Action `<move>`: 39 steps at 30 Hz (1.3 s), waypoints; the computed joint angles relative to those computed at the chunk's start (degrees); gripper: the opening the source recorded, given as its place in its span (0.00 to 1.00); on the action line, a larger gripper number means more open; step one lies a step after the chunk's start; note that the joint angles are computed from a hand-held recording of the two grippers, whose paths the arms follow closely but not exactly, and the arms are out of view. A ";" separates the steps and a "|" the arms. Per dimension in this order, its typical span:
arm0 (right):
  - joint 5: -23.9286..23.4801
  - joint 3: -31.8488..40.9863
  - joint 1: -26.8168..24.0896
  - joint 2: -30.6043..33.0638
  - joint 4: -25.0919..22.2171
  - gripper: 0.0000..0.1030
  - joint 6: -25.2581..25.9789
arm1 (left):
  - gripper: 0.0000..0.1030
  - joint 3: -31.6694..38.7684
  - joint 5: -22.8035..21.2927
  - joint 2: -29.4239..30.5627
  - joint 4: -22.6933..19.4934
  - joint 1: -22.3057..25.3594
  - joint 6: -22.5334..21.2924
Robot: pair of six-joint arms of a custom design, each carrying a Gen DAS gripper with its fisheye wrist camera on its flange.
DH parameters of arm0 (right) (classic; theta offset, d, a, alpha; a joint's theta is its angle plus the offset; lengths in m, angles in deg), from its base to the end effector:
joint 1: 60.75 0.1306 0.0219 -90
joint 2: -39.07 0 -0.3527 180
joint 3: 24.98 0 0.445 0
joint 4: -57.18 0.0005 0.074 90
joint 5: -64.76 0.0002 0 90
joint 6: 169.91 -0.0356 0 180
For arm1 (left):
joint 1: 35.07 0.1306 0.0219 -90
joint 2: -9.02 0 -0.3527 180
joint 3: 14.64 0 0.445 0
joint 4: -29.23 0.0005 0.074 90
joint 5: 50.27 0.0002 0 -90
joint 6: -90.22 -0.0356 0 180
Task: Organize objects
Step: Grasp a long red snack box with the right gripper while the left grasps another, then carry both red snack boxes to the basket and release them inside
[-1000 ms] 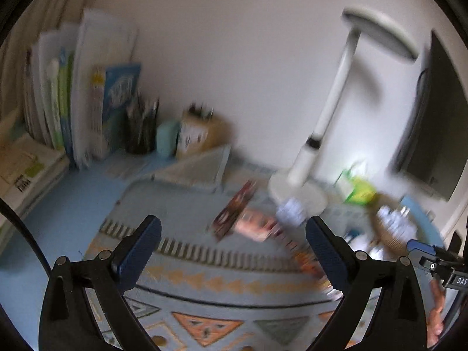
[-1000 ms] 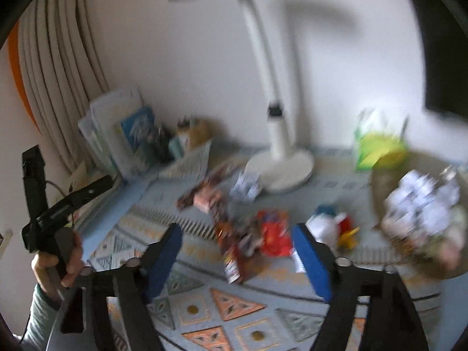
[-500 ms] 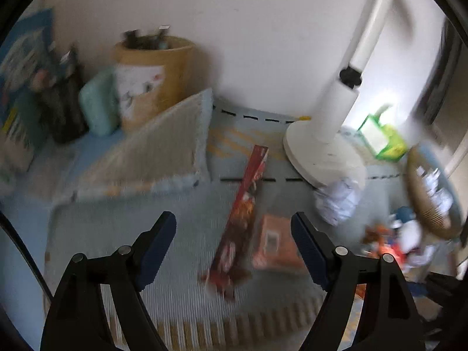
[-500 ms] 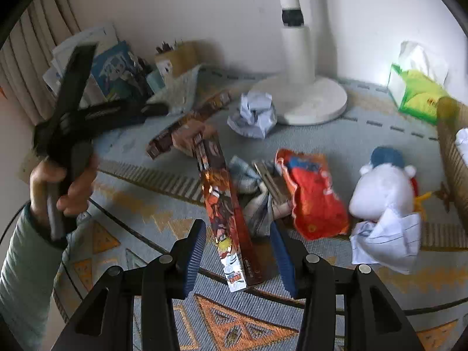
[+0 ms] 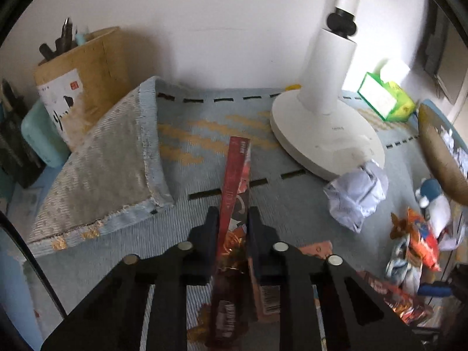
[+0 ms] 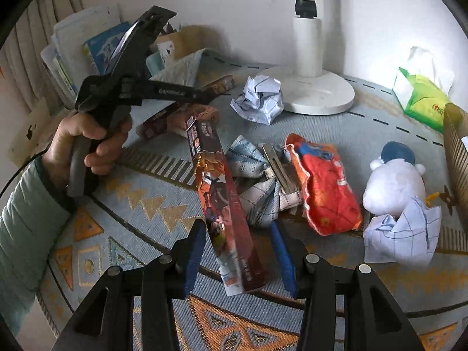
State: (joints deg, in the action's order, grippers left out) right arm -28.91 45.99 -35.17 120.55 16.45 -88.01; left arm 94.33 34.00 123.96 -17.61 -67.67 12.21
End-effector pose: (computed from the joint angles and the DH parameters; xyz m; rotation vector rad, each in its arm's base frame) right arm 0.4282 0.2070 0.3127 -0.4064 2.4588 0.3304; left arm 0.5738 -0.3634 0.3168 0.4053 2.4643 -0.2031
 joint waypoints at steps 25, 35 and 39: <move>5.80 -19.01 1.69 -30.86 -13.18 0.17 -4.55 | 0.13 -35.72 -8.19 -32.77 3.45 -17.57 28.82; -7.82 -21.52 -5.37 -32.08 -9.08 0.62 -11.08 | 0.36 -37.88 -8.24 -33.23 7.69 -19.50 27.89; 1.63 -20.32 -1.60 -29.82 -8.87 0.62 -10.18 | 0.36 -37.66 -11.56 -32.71 7.37 -20.84 27.58</move>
